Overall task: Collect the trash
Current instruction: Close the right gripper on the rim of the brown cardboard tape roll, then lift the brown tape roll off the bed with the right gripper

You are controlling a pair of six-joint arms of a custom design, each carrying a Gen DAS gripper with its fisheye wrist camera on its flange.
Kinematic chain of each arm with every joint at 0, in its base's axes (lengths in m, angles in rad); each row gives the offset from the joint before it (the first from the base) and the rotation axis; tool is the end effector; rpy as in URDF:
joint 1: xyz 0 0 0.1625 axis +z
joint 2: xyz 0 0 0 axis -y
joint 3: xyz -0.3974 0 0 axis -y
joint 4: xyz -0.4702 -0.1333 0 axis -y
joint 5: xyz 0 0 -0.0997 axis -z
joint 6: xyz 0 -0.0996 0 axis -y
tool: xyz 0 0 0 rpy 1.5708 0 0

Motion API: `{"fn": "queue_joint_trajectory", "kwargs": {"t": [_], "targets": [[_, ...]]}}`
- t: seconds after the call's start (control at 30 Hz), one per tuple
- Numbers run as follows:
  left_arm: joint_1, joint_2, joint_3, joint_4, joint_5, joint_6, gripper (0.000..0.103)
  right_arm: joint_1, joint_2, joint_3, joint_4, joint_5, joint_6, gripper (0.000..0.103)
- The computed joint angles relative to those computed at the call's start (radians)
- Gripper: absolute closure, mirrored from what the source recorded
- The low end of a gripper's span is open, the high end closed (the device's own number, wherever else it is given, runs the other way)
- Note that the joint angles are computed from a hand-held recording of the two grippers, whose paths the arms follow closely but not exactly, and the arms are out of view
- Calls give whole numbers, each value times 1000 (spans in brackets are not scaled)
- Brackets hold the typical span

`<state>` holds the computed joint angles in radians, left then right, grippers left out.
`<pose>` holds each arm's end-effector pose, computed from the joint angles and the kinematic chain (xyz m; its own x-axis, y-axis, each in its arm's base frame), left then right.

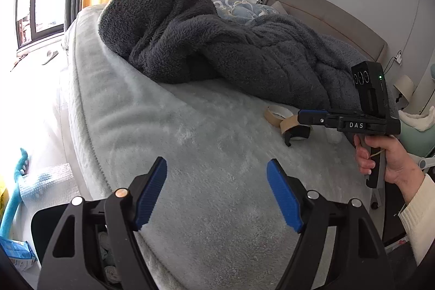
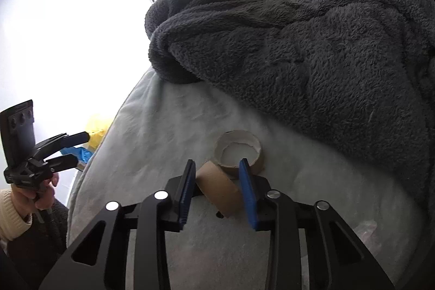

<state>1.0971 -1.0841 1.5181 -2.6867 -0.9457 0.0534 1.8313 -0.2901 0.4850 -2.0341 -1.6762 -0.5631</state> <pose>-0.1674 -0.7466 0.3162 -0.8697 0.0785 -0.4873 0.4012 0.6877 -0.6051 0.3671 -0.9003 0.1161 -0.6860 -0.6911 0.2273 -0.7268 0.6655 -0.1701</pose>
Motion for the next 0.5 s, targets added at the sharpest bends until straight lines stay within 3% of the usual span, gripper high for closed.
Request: {"fn": "queue_joint_trajectory", "kwargs": {"t": [0.2, 0.3, 0.43, 0.5], "targets": [[-5, 9, -6, 0, -8, -7, 25, 2, -33, 44, 24, 10, -39, 82], [-8, 17, -12, 2, -15, -9, 25, 9, -39, 58, 31, -20, -62, 86], [-12, 30, -22, 5, -24, -11, 25, 11, -66, 111, -20, -22, -83, 99], [-15, 36, -25, 7, -23, -9, 25, 9, -81, 132, -35, -6, -85, 99]]}}
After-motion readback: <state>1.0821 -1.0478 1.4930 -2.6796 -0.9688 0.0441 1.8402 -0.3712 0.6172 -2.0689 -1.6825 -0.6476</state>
